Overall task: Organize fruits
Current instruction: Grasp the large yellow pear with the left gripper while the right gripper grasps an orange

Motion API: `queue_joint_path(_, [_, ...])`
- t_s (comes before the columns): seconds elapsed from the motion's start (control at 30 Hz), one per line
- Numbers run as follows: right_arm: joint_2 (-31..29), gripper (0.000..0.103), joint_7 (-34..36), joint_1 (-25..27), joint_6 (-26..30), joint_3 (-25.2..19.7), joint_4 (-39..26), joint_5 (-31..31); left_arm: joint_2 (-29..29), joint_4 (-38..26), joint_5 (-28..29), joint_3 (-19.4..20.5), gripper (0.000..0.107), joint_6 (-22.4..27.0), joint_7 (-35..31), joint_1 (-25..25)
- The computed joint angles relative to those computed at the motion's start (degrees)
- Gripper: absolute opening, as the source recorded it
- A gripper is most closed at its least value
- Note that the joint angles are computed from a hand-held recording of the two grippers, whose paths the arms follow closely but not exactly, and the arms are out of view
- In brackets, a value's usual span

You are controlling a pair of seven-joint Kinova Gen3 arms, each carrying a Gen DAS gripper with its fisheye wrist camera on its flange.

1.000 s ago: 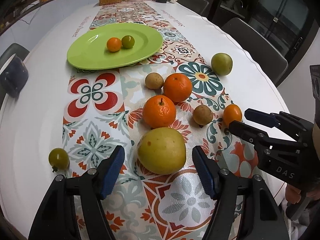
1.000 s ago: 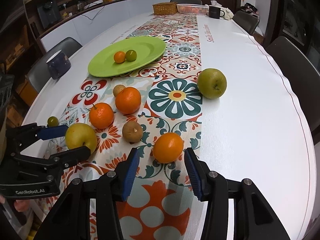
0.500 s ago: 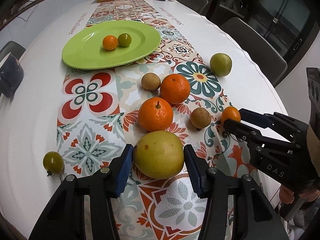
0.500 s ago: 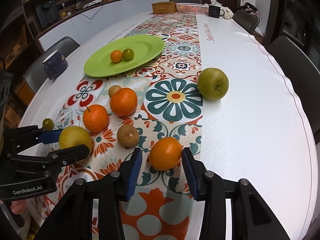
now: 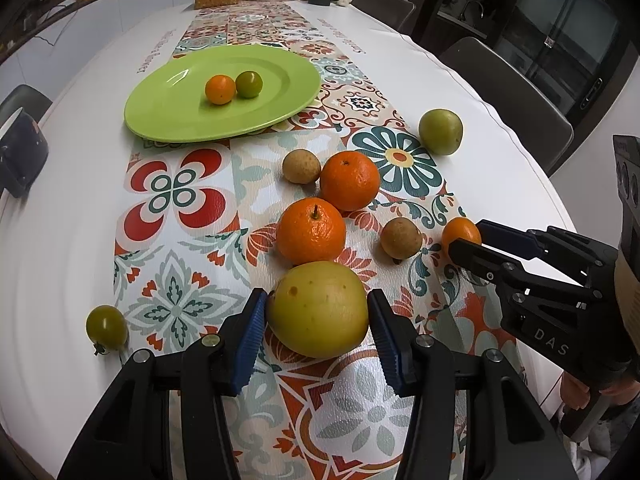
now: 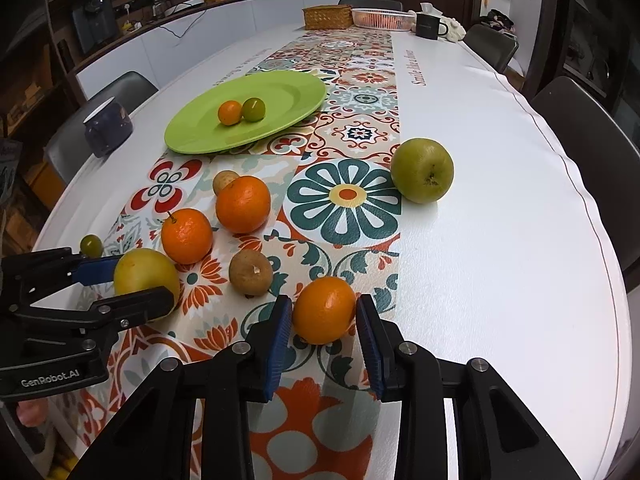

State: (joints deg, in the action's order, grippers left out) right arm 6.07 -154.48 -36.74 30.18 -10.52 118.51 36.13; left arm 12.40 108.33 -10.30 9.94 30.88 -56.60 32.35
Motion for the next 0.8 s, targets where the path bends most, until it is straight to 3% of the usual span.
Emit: queue_joint_path(0.8, [-3.69, 0.034, -0.37, 0.23, 0.89, -3.08, -1.18, 1.24, -4.32, 2.46, -5.2, 0.02, 0.048, -2.69, 5.66, 0.28])
